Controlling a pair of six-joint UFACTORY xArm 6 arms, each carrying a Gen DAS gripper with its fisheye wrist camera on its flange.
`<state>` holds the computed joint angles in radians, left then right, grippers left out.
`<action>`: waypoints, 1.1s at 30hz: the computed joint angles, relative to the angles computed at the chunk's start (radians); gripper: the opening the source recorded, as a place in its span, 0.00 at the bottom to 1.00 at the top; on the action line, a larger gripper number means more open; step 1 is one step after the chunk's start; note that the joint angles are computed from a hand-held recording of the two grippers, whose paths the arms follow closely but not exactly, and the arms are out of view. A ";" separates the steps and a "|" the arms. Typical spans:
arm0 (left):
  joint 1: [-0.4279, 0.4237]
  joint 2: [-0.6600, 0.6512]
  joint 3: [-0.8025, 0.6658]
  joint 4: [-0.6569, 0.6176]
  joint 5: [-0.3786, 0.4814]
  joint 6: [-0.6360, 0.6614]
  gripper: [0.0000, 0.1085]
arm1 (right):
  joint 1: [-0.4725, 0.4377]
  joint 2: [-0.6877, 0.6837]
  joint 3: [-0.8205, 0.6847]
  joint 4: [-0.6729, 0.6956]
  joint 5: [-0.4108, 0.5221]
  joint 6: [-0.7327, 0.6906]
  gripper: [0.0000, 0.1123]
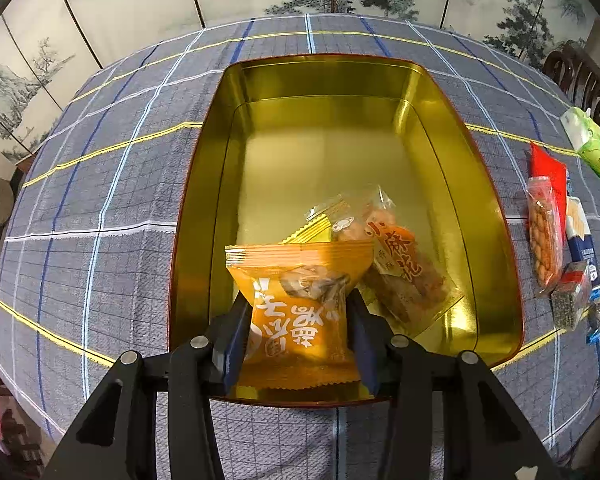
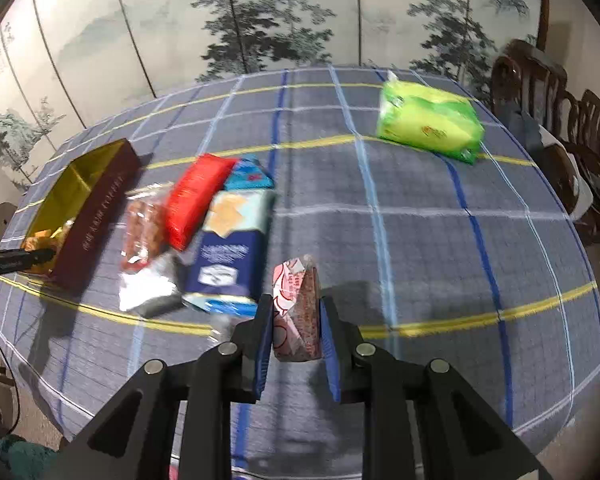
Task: Organize snacks
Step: 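Carry the orange cake packet into the tin box and open the left tool, then lower the pink packet into the tin box and open the right tool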
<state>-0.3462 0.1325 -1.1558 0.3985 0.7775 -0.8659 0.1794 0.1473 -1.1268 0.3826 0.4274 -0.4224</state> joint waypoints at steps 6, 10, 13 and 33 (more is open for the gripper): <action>0.011 -0.020 0.023 -0.013 -0.022 0.003 0.42 | 0.061 0.023 -0.058 0.043 0.016 -0.037 0.20; 0.019 -0.040 0.042 -0.013 -0.043 0.001 0.45 | 0.109 0.043 -0.100 0.074 0.024 -0.065 0.20; 0.020 -0.060 0.055 -0.002 -0.059 -0.009 0.47 | 0.145 0.061 -0.140 0.105 0.040 -0.093 0.20; 0.030 -0.376 0.271 0.147 0.083 -0.327 0.58 | 0.349 0.226 -0.384 0.154 0.152 -0.189 0.20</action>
<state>-0.3162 -0.2439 -0.8853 0.5457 0.8609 -1.1927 0.5280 0.3731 -1.5107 0.5361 0.5790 -0.6111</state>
